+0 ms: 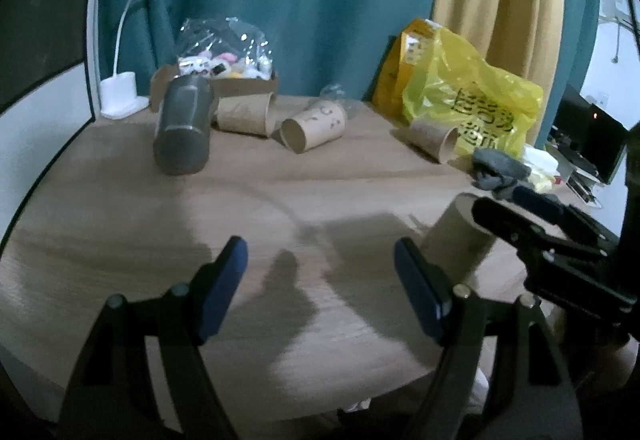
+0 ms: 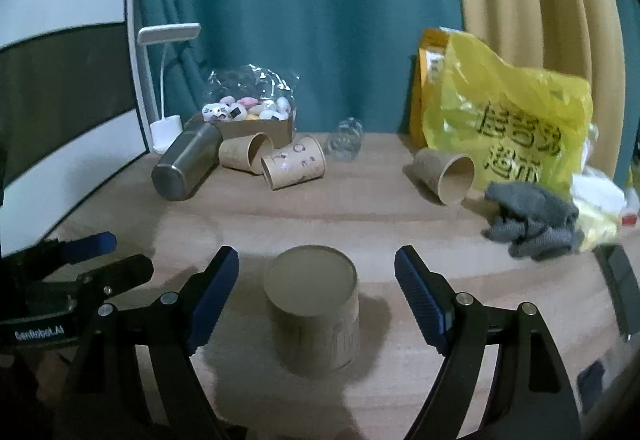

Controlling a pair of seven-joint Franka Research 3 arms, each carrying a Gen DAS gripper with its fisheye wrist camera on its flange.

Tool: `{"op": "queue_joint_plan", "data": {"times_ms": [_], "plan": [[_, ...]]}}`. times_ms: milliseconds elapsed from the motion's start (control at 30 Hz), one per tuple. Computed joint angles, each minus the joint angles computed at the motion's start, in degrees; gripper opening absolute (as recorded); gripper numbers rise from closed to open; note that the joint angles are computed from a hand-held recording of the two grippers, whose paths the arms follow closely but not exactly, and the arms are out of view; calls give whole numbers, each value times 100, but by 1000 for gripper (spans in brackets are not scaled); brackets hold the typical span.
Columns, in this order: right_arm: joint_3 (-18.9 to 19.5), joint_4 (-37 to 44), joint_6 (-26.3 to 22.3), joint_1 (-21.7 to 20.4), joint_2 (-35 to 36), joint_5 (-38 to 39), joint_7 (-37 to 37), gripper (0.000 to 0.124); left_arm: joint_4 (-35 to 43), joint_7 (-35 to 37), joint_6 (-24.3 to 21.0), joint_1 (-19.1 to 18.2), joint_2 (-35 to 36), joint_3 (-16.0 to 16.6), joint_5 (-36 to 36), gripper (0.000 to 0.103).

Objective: Flip cup upside down
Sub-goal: 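Turn the cup rim-down with the right gripper and set it on the table, then open the right gripper and hold both tools back from the cup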

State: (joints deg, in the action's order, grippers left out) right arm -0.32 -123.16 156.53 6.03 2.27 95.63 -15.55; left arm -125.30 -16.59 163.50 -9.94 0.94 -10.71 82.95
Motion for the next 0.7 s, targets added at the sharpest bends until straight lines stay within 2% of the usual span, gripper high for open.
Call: {"op": "queue_joint_plan", "data": {"times_ms": [67,167,700], "plan": [[-22,-42,-46,-22,-40,-442,533,83,-36,65,-72,-40,-81,-40,-37,77],[-48,-103,-65,-56,-112,-671,869,83,-76,129,-184,-85,-183,-100,-54,77],[-183,-353,-104,-88,-454,-787,969,83,-243,135,-481,-101,-485,-260,-293,77]]}}
